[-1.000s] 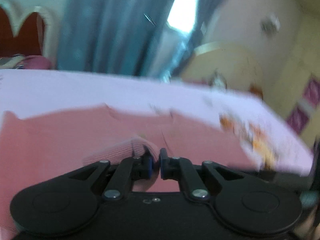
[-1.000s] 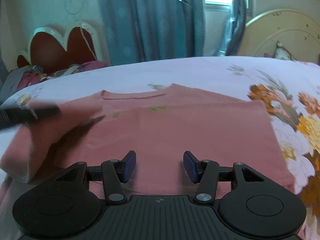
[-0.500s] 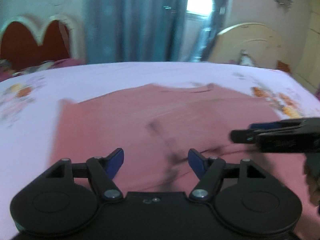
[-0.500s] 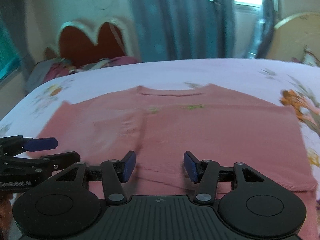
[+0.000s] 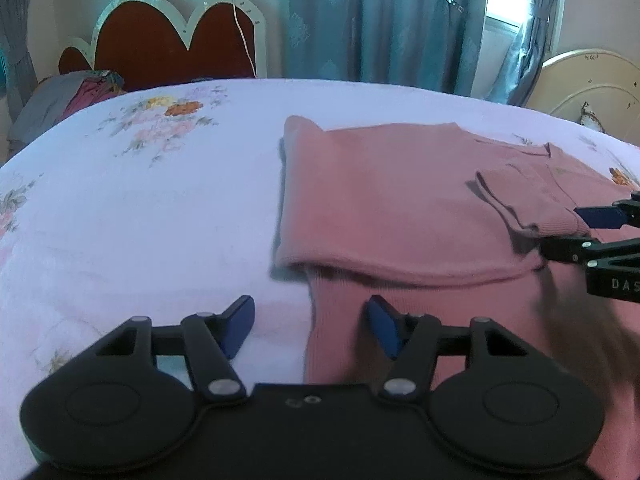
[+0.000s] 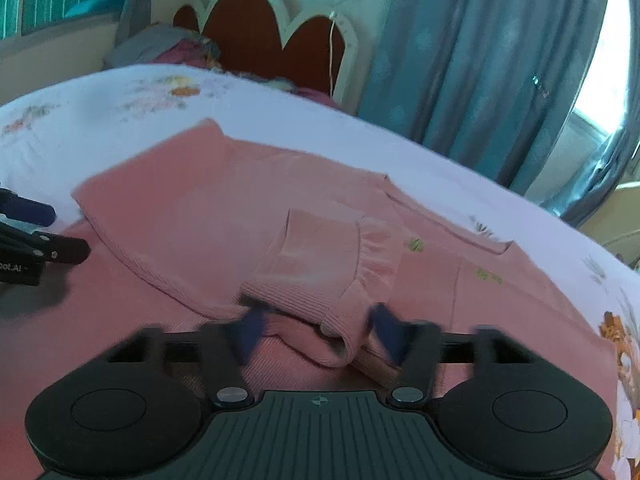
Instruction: Fold small clothes
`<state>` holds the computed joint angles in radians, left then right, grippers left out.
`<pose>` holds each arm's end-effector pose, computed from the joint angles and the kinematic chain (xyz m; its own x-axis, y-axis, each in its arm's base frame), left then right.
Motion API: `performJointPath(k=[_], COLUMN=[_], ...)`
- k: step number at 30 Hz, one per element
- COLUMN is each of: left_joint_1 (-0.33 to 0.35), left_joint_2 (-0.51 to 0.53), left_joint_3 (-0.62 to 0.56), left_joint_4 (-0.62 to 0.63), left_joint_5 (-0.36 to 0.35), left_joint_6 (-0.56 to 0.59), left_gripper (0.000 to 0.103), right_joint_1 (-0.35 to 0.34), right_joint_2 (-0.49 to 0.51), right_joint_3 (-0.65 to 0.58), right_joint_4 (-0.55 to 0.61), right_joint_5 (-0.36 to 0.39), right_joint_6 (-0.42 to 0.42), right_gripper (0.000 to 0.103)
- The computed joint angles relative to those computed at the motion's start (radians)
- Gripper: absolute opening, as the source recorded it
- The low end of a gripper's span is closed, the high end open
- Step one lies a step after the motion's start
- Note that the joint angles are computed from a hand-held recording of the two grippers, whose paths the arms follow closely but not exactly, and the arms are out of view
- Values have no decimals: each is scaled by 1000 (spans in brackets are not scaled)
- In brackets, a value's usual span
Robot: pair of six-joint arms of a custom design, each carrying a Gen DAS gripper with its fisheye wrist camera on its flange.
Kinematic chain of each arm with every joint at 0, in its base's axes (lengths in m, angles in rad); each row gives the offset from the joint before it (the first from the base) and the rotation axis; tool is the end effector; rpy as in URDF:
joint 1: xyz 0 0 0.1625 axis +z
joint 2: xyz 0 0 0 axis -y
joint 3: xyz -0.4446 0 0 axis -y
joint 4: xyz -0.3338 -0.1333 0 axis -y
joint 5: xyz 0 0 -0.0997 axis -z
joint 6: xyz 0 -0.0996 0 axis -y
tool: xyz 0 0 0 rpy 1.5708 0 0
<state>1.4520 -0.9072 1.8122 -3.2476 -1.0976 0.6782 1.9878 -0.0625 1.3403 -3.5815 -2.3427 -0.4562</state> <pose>0.1047 -0.6302 0.2562 -0.6643 0.2828 -0.6919 0.6443 0.6859 -0.3382 0.3265 -0.5794 -0.1156 -0.6252 -0.1769 0.7601 -0.6421 0.6701 -0.3722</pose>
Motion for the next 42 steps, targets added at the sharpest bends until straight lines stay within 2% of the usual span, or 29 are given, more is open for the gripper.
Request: performJointPath(k=[4,5,6,8,10,13,16,19,20,23,26,28,29,30,32,37,41,42], left_joint_1=[5,6,8,10,12,16,11,7,5,4,6,6,8,8,9,3,-7,-9], left_joint_2=[27,36,42,48,58,57,59,61,61,57,46,32,20,6,-27,-77,-40,-23], left_joint_3=[-28,-38,-43,-47,-53,-50,-37,-30,-29,-29,-37,-41,-43,-44,-42,-38,-110,-132], left_joint_4=[-22,-31,-40,-59,-86,-92,-112,-122,-122,-114,-77,-36,-6,29,100,167,201,205], left_joint_5=[-2,-5,-9,-12,-13,-23,-19,-12,-9,-8,-11,-17,-24,-28,-41,-68,-67,-69], left_joint_6=[-2,0,4,5,10,11,41,42,40,48,44,30,18,1,-38,-83,-131,-138], left_gripper=[61,56,53,39,30,24,18,18,18,18,18,18,19,20,29,31,31,31], right_joint_1=[-20,-20,-20,-29,-33,-48,-60,-87,-96,-120,-118,-115,-111,-107,-108,-142,-175,-181], right_joint_2=[-33,-40,-49,-75,-97,-144,-178,-216,-229,-266,-276,-281,-277,-274,-277,-273,-253,-252], right_joint_3=[21,19,23,54,87,153,213,292,328,408,453,473,476,471,465,391,321,308], right_joint_4=[43,60,73,43,-22,-130,-214,-231,-237,-204,-220,-257,-289,-321,-347,-256,-187,-154], right_joint_5=[41,37,36,63,66,71,30,10,6,32,8,-4,-9,-23,-12,23,50,60], right_joint_6=[94,110,137,201,243,315,337,422,458,554,586,584,570,544,499,482,489,506], right_gripper=[51,30,15,15,14,13,10,10,5,6,7,27,50,68,69,69,67,46])
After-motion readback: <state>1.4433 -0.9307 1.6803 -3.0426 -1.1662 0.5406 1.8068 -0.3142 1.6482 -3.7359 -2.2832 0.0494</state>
